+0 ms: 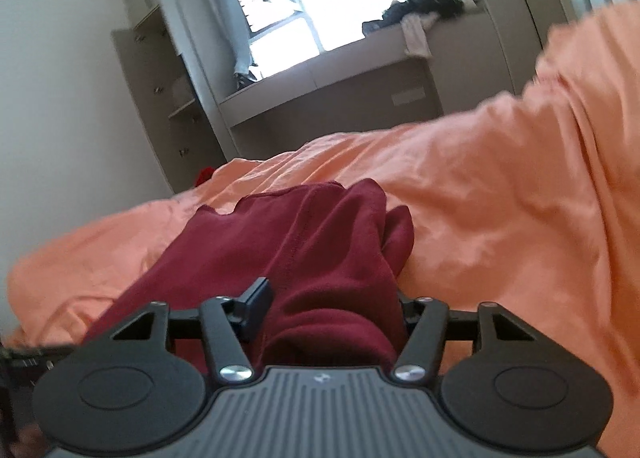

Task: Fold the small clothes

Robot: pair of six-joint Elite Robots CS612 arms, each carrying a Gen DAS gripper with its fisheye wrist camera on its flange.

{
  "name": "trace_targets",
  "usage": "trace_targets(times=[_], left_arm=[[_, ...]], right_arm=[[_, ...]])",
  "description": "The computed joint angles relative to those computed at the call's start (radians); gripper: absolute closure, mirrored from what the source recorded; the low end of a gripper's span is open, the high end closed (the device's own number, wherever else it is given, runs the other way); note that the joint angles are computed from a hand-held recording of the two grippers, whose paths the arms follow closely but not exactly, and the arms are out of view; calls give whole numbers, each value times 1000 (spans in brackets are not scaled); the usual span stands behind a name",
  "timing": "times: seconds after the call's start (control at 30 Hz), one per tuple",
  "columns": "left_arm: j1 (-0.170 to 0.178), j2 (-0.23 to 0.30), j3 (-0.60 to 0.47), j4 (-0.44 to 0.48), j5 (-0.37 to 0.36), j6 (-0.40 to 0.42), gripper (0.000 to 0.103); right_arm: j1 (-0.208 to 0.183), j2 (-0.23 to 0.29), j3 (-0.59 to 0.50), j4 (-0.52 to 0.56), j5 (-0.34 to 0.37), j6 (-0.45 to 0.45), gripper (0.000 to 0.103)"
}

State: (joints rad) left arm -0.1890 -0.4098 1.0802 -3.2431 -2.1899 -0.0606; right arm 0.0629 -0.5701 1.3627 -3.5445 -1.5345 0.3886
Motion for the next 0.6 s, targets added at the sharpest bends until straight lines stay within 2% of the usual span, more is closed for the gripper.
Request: trace_targets(times=[0.17,0.3,0.43,0.5,0.53,0.6], left_arm=[[1,2,-4,4,-7,0,0],[14,19,-51,50,-79,-53,0],[29,66,-145,78,-152,-221,1],[31,84,-186,107,-155,-280,1],[29,85,-195,128,-143,-285,1],[22,78,-197,166,-116,-237,1]], right_arm=[[18,1,-11,14,-63,-79,41],[10,-1,-8,15,-35,-44,41],[-1,-1,0,7,-1,12,40],[-6,-1,5,2,14,43,39],[-7,-1,7,-2,19,57,39],[-10,1,10,-10,29,81,38]])
